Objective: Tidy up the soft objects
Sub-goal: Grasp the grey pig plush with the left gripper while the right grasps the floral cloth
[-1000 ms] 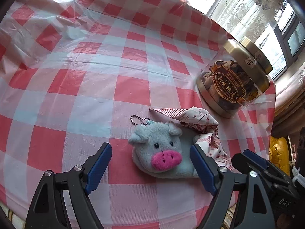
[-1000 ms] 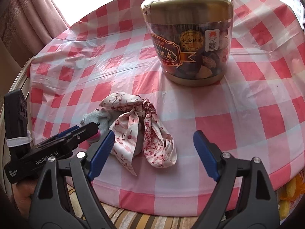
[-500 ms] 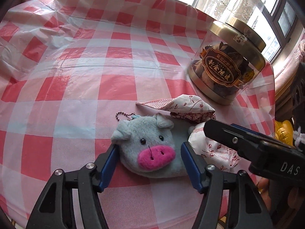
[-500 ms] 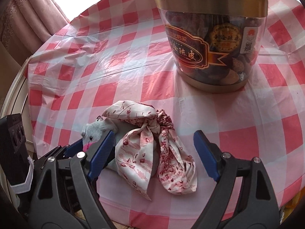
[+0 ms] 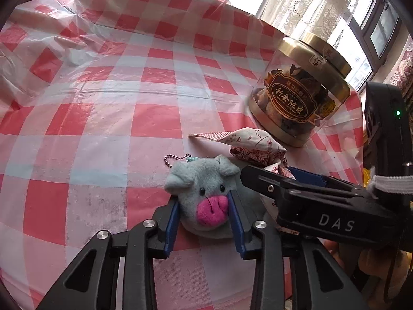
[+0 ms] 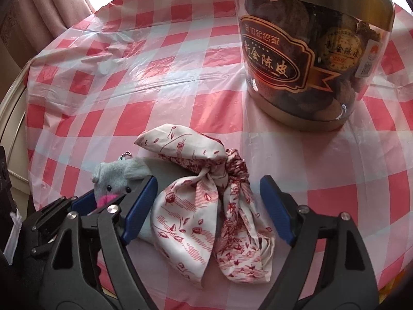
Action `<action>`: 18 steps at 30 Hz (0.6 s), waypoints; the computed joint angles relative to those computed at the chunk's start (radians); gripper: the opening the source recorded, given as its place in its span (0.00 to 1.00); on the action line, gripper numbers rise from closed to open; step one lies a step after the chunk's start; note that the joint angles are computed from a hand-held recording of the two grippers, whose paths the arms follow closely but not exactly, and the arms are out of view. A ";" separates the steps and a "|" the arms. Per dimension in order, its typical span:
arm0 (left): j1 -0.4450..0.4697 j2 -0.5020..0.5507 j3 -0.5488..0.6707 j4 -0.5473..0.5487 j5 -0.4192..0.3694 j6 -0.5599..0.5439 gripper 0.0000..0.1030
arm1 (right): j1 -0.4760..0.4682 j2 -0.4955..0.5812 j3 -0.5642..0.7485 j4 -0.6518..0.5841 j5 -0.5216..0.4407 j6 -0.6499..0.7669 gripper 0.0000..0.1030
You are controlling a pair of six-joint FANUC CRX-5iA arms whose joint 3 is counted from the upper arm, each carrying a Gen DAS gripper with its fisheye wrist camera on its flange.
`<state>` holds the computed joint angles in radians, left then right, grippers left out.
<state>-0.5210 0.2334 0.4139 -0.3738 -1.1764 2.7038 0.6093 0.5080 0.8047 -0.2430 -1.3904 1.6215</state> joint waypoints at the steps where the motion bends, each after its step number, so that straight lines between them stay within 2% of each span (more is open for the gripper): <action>1: -0.004 0.002 0.005 -0.010 -0.012 0.005 0.35 | 0.001 -0.003 -0.006 0.006 0.005 -0.002 0.74; 2: -0.008 0.000 0.005 -0.019 -0.015 0.013 0.35 | 0.005 -0.007 -0.015 0.021 0.013 -0.001 0.68; 4: -0.011 -0.008 -0.003 -0.028 -0.007 0.026 0.33 | 0.015 -0.021 -0.044 0.045 0.034 0.028 0.66; 6: -0.015 -0.010 -0.001 -0.038 -0.012 0.031 0.33 | 0.022 -0.031 -0.062 0.054 0.046 0.049 0.60; 8: -0.021 -0.008 0.004 -0.048 -0.019 0.033 0.32 | 0.022 -0.033 -0.060 0.037 0.039 0.072 0.46; 18: -0.044 -0.017 0.015 -0.090 -0.053 0.067 0.31 | -0.010 -0.068 -0.075 -0.039 0.032 0.085 0.39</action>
